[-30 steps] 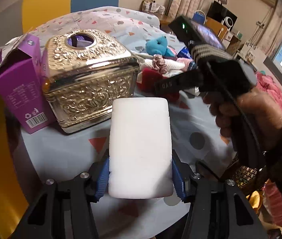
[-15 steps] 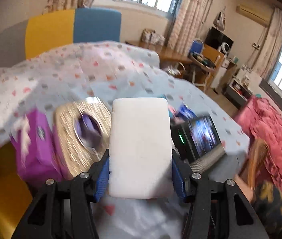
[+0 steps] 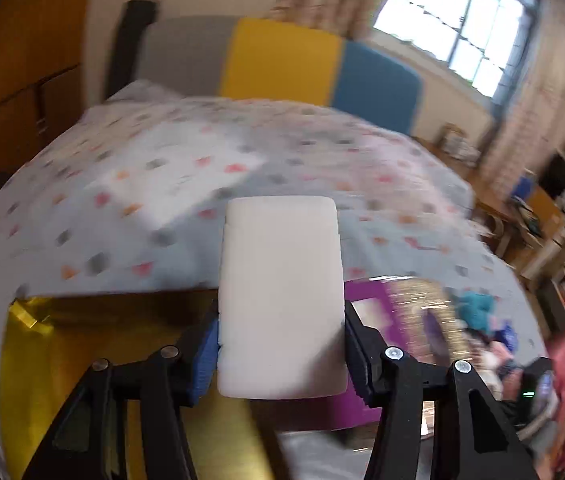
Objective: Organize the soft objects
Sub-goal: 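Carry the white sponge block into the gold tray and release while the right gripper grasps the red knit mitten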
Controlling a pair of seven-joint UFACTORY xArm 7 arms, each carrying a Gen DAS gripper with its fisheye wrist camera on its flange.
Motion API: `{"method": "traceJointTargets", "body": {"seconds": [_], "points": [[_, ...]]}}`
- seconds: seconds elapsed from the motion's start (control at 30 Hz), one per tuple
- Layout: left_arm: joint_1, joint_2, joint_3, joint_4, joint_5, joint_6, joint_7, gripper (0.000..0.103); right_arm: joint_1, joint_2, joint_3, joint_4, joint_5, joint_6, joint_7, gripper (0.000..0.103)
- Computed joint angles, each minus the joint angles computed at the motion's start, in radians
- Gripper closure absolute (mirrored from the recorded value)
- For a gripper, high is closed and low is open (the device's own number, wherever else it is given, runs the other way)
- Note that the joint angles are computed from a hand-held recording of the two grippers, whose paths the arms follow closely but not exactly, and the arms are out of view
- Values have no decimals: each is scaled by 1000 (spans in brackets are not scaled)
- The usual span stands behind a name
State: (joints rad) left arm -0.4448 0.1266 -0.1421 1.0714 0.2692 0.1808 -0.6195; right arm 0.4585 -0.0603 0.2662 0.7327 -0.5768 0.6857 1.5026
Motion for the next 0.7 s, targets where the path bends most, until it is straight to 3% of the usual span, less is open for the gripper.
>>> {"method": "traceJointTargets", "body": {"seconds": [0.13, 0.43, 0.53, 0.6, 0.7], "points": [[10, 4, 69, -80, 99, 6, -123, 47, 7, 14, 4, 14, -14, 16, 9, 68], [30, 45, 86, -104, 163, 49, -229, 43, 40, 43, 6, 43, -49, 52, 52, 68], [24, 26, 95, -126, 206, 42, -277, 33, 51, 53, 6, 51, -60, 59, 70, 70], [19, 9, 103, -143, 254, 30, -324, 19, 59, 62, 6, 59, -67, 68, 79, 70], [12, -24, 110, -160, 382, 51, -437, 17, 71, 70, 5, 68, -73, 78, 90, 70]]}}
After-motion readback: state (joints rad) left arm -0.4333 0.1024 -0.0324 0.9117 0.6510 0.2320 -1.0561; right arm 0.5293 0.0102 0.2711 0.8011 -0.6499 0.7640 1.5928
